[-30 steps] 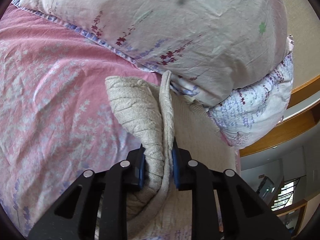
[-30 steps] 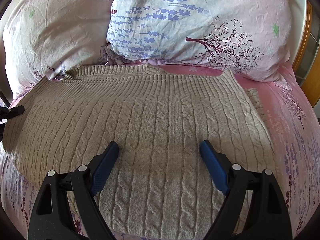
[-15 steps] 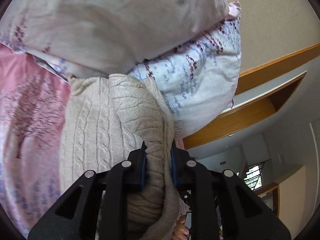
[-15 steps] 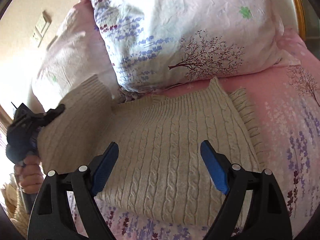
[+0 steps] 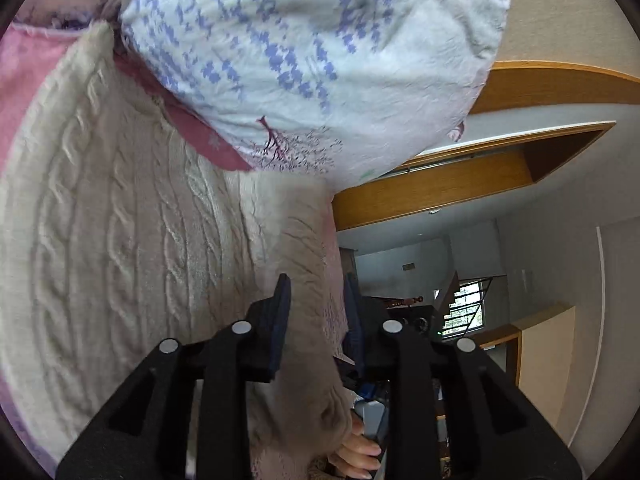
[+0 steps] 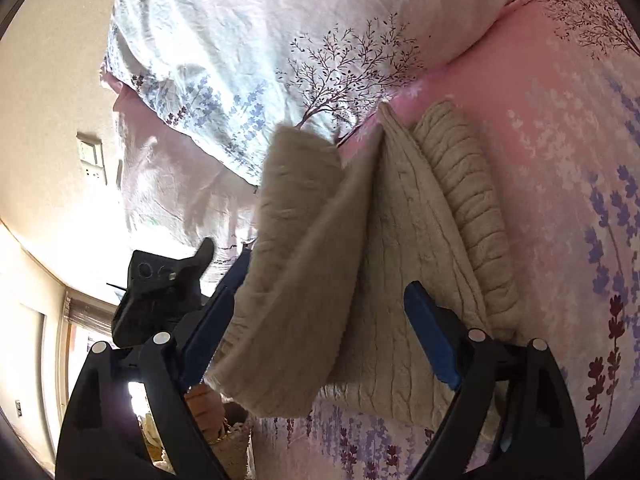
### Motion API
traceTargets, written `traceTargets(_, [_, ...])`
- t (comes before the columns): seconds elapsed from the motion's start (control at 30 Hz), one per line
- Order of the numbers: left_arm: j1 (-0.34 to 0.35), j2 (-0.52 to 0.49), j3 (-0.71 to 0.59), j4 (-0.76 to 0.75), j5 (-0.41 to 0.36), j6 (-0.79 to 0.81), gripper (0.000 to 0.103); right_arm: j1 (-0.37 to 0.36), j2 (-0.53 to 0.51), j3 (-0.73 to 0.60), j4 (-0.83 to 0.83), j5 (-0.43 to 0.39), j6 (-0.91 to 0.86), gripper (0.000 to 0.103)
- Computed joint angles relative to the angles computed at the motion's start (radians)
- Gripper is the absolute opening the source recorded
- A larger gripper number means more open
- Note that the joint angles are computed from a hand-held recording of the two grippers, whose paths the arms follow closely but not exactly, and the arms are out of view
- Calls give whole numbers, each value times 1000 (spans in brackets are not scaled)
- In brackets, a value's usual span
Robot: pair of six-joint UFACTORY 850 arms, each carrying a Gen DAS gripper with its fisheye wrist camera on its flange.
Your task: Fold small clothes
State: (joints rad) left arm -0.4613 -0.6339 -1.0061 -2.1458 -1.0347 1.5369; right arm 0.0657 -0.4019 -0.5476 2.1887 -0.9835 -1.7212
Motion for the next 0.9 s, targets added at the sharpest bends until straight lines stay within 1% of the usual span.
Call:
traceTargets(0.03, [14,36,37,-17,10,44,44,1,-6,-5,-3,-3,9,89])
traceTargets(0.07, [27,72,73,-38,31,86,54,-3,-11,-8,-9,-11,16,89])
traceTargets(0.1, [38,109,107,-55,69,125,56,-4,-19,-16,-17,-18,25,89])
traceTargets(0.17, [61,167,155,-64,165,169,57,-5,-28,-25,-17,-19,38,88])
traceTargets(0.23, [80,196,186,-63,255,192,58,-12,-39,-29,-23,-25,54,87])
traceTargets(0.27, [90,200,198,-59,285,205,58,-11,-39,-30,-14,-18,56,85])
traceTargets(0.3, [96,200,204,-54,313,211,58,-7,-35,-33,-5,0,58,81])
traceTargets(0.33, [102,197,209,-46,334,208,58,-2,-32,-35,4,16,56,74])
traceTargets(0.37, [110,180,200,-33,341,199,58,6,-27,-38,22,43,50,72])
traceTargets(0.4, [113,172,198,-20,343,188,59,16,-22,-42,39,76,39,61])
traceTargets(0.43, [117,165,199,-10,342,185,59,27,-18,-46,53,117,23,44])
traceTargets(0.47, [118,160,200,-4,342,186,60,42,-12,-53,72,166,3,36])
traceTargets(0.5, [113,157,198,-4,346,190,60,58,-6,-56,98,210,-23,22])
traceTargets(0.57, [100,149,189,-6,354,198,61,84,25,-39,196,247,-135,17])
traceTargets(0.63, [83,148,184,-19,370,216,62,122,85,-10,344,281,-304,16])
traceTargets(0.77, [59,144,175,-12,366,221,64,178,199,53,612,288,-598,15])
traceTargets(0.83, [49,142,173,-3,372,227,64,174,202,66,664,302,-635,15])
traceTargets(0.9, [36,140,167,2,385,228,64,143,145,43,605,360,-552,15])
